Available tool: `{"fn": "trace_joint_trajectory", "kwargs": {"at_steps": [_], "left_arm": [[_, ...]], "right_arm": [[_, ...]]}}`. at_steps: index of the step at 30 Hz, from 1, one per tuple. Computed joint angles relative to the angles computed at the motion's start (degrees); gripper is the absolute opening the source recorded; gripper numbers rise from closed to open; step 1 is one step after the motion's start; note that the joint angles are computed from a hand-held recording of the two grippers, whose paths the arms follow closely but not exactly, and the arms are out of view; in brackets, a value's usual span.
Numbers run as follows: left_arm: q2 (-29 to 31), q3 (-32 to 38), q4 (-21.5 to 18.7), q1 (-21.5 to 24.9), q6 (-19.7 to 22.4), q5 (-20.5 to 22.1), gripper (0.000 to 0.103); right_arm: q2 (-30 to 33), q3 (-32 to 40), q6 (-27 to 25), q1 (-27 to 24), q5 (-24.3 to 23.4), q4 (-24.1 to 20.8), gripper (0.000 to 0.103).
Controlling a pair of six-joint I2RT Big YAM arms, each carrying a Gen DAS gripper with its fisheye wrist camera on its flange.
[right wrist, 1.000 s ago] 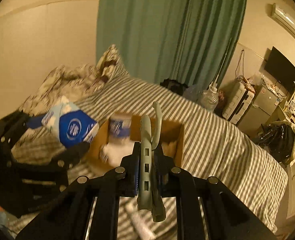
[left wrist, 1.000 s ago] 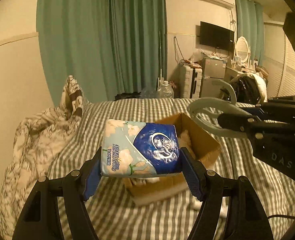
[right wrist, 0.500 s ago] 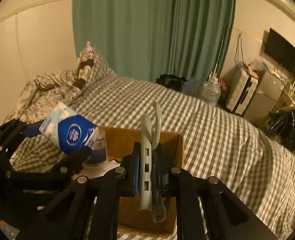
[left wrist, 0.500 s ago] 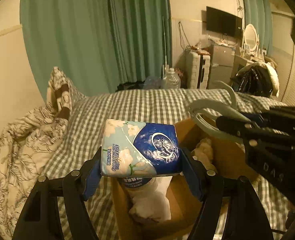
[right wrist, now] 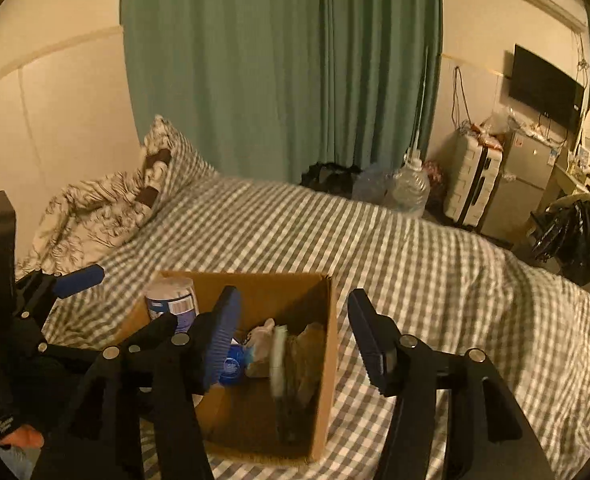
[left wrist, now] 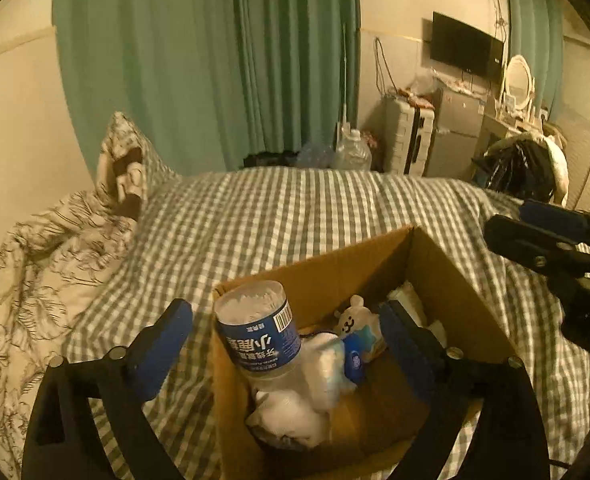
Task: Organize objects
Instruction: 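Drop the tissue pack and grey clip into the box with both tools, then move both tools to the foil blister pack and white tube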
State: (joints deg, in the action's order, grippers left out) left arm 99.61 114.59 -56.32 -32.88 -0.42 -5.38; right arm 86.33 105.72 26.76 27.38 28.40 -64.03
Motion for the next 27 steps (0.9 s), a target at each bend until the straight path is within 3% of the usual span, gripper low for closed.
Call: {"fn": "trace_joint_trajectory", "kwargs": {"at_steps": [9, 17, 23, 27], "left_arm": [[-8.3, -3.4, -0.1, -0.6, -2.3, -0.9, 0.102], [-18.0, -12.9, 1.9, -2.7, -3.0, -3.6, 0.103], [-23.8, -22.2, 3.4, -4.9, -5.5, -7.3, 0.103], [-26.1, -27.5, 3.4, -6.7, -7.3, -9.8, 0.103]], "right_arm": [[-5.2, 3.1, -0.6, 7.0, 9.2, -5.7, 0.078], [-9.9, 0.9, 2.4, 13.7, 15.2, -11.1, 0.081], [-13.3, -5.0, 7.1, 17.3, 16.9, -15.9, 0.082], [-15.3, -10.5, 9.2, 17.9, 15.2, -16.3, 0.082]]}}
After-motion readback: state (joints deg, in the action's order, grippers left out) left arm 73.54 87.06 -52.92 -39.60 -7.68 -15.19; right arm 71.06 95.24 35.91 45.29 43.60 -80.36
